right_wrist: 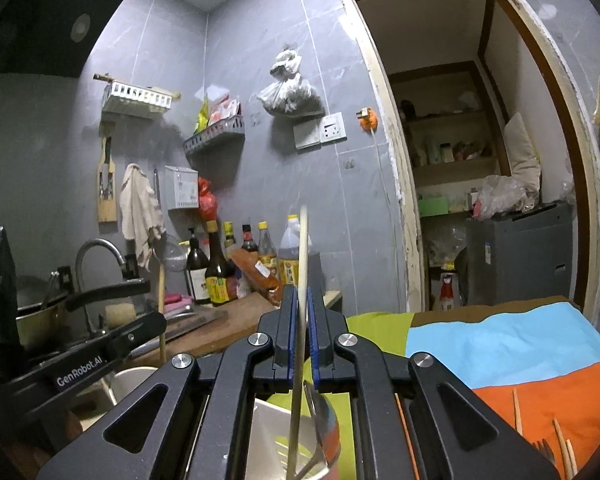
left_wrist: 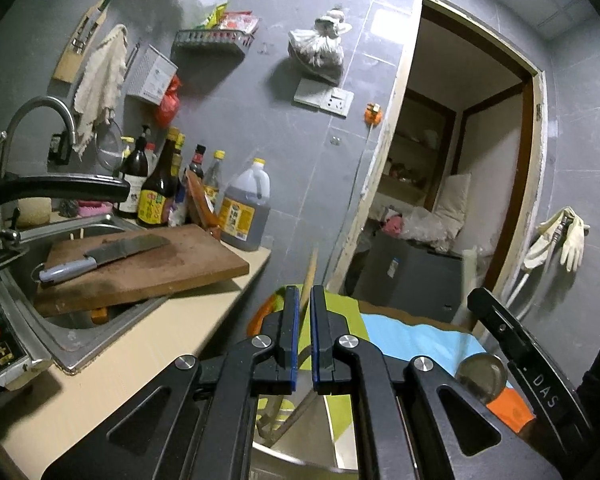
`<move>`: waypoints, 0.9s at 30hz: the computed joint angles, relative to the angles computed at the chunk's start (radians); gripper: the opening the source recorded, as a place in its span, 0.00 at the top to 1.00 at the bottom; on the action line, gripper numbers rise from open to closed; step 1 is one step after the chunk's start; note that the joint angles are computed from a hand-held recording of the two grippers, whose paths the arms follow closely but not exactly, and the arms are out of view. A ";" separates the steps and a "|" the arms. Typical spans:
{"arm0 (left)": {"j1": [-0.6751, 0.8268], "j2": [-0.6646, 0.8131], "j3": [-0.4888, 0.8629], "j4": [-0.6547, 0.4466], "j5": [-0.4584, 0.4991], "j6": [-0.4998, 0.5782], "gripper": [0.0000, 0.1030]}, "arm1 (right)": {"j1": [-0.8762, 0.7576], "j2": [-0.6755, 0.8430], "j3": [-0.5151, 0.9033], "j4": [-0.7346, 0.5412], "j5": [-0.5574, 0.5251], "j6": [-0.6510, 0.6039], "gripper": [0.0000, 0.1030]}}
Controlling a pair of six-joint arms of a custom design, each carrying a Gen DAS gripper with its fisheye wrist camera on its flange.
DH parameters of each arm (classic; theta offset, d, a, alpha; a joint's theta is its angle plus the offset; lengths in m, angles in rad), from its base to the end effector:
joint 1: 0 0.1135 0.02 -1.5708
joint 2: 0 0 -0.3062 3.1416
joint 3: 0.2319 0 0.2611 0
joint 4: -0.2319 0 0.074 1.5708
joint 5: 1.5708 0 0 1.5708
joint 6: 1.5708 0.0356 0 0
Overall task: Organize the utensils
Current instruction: 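Lift both chopsticks and carry them toward the white basket, then open both tools over the white basket to drop the chopsticks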
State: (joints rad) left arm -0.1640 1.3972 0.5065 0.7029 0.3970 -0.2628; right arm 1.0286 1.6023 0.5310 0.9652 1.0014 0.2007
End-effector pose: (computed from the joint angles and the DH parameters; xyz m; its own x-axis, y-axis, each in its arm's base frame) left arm 0.2725 -0.0591 0.2353 -0.3143 -0.1908 -0.9299 0.4595 0.8266 -0.3249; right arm 0.1788 0.2387 0.2154 -0.0595 0.1096 -0.9922 -0.0181 0.9937 0.1108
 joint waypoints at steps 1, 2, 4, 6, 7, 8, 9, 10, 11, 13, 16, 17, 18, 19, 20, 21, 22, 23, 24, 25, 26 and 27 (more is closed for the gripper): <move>0.004 -0.005 0.000 -0.009 0.007 0.001 0.97 | 0.000 -0.007 0.000 -0.012 -0.002 0.006 0.95; 0.007 -0.009 0.001 -0.019 0.015 -0.001 0.97 | 0.001 -0.011 -0.001 -0.019 -0.004 0.009 0.95; 0.016 -0.023 0.005 -0.043 0.041 -0.004 0.96 | 0.004 -0.023 -0.005 -0.029 -0.003 0.013 0.94; 0.017 -0.040 0.002 -0.055 0.047 -0.005 0.88 | 0.010 -0.042 -0.009 -0.041 -0.003 0.013 0.91; 0.017 -0.052 0.000 -0.060 0.051 -0.006 0.86 | 0.015 -0.050 -0.010 -0.046 0.003 0.010 0.88; 0.017 -0.064 -0.002 -0.065 0.058 -0.008 0.82 | 0.020 -0.059 -0.013 -0.049 0.007 0.006 0.85; 0.016 -0.076 -0.003 -0.071 0.063 -0.010 0.80 | 0.025 -0.071 -0.017 -0.051 0.011 0.002 0.79; 0.013 -0.089 -0.001 -0.081 0.064 -0.010 0.79 | 0.030 -0.079 -0.021 -0.052 0.015 0.000 0.78; 0.009 -0.101 0.000 -0.092 0.065 -0.009 0.78 | 0.035 -0.092 -0.025 -0.057 0.025 -0.004 0.78; -0.003 -0.133 0.003 -0.119 0.061 -0.001 0.73 | 0.046 -0.118 -0.032 -0.071 0.044 -0.012 0.76; -0.025 -0.179 0.007 -0.159 0.050 0.011 0.61 | 0.067 -0.170 -0.055 -0.085 0.080 -0.025 0.65; -0.035 -0.195 0.008 -0.172 0.047 0.014 0.57 | 0.078 -0.191 -0.068 -0.086 0.096 -0.032 0.60; -0.044 -0.206 0.010 -0.182 0.044 0.017 0.53 | 0.090 -0.214 -0.081 -0.086 0.116 -0.038 0.53; -0.053 -0.216 0.011 -0.191 0.039 0.021 0.51 | 0.103 -0.238 -0.095 -0.084 0.134 -0.045 0.48; -0.068 -0.231 0.009 -0.201 0.031 0.025 0.47 | 0.118 -0.264 -0.108 -0.088 0.158 -0.053 0.46; -0.078 -0.239 0.010 -0.207 0.025 0.028 0.43 | 0.131 -0.288 -0.117 -0.101 0.180 -0.056 0.39; -0.098 -0.255 0.008 -0.220 0.017 0.036 0.40 | 0.143 -0.312 -0.126 -0.118 0.198 -0.055 0.31; -0.112 -0.264 0.007 -0.228 0.011 0.042 0.35 | 0.160 -0.343 -0.138 -0.135 0.220 -0.054 0.28; -0.132 -0.275 0.005 -0.237 0.003 0.050 0.29 | 0.179 -0.370 -0.153 -0.134 0.244 -0.063 0.26; -0.149 -0.285 0.003 -0.243 -0.006 0.055 0.26 | 0.203 -0.397 -0.169 -0.129 0.279 -0.083 0.24; -0.172 -0.297 -0.001 -0.247 -0.019 0.059 0.23 | 0.223 -0.421 -0.177 -0.138 0.312 -0.099 0.22; -0.189 -0.301 -0.003 -0.248 -0.030 0.062 0.22 | 0.242 -0.446 -0.186 -0.153 0.339 -0.108 0.18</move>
State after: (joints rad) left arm -0.3531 1.0960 0.5032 0.4544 0.3667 -0.2005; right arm 1.2710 1.1563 0.3455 0.8121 1.3402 0.0924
